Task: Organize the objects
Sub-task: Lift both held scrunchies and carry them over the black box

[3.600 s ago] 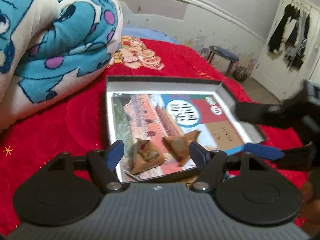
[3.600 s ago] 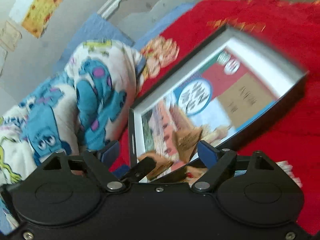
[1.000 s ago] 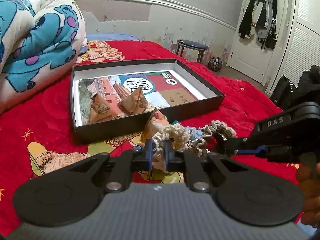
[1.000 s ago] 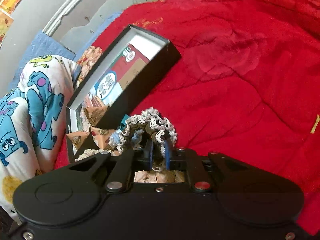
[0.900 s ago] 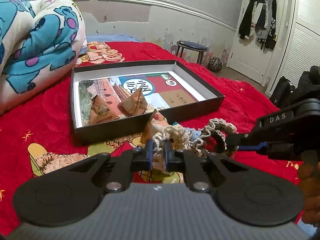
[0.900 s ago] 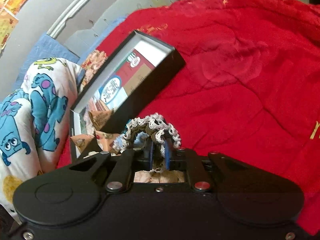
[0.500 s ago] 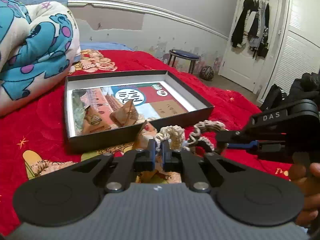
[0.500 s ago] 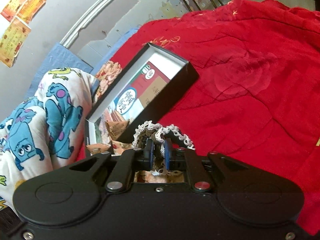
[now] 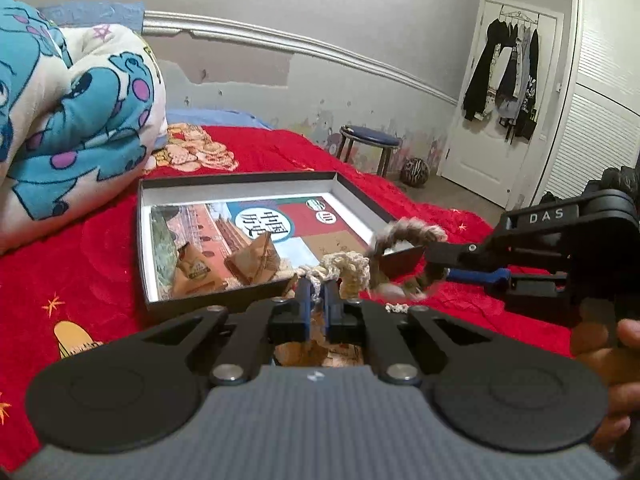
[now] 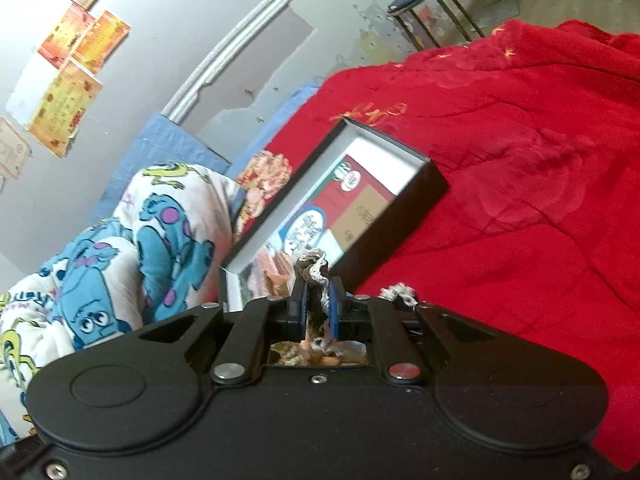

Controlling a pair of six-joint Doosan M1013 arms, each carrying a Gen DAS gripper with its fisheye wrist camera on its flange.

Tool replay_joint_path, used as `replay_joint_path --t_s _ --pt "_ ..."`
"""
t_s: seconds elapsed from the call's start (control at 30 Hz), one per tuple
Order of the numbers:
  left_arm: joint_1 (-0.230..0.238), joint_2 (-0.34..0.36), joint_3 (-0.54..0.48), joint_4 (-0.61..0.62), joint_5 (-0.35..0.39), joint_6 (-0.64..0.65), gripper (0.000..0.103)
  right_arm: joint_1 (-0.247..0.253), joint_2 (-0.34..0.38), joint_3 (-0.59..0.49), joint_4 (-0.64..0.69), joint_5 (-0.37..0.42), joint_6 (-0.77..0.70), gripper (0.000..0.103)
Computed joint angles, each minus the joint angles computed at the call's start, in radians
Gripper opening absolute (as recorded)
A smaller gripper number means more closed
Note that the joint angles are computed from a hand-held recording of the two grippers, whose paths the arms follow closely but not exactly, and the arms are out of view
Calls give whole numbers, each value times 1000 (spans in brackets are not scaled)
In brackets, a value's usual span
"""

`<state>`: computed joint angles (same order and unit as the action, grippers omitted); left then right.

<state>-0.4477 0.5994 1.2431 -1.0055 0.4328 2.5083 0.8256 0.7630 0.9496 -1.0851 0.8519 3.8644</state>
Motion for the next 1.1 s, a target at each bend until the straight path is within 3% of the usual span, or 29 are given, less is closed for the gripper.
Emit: replay_joint_path --t_s 0.27,0.43,0.6,0.77,0.9,1.03,1.1 --pt "1 -7 16 -119 -37 108 8 -4 12 -14 -105 -12 43 11" --pt "3 -9 25 -268 -51 236 8 -10 22 -25 -122 -10 44 11" --pt "4 -2 14 -308 -51 252 8 -13 27 -22 -164 -16 86 11" --pt "8 20 -32 -335 -14 210 8 -17 28 -23 -182 -11 72 11" --pt "-3 45 -77 -338 -33 212 8 -26 30 -35 -184 1 10 11" --pt "-16 89 -141 -263 -61 116 8 -41 39 -52 -160 -9 -51 11" --pt "-20 117 -177 -187 -63 1 8 -50 49 -66 -135 -15 -73 11"
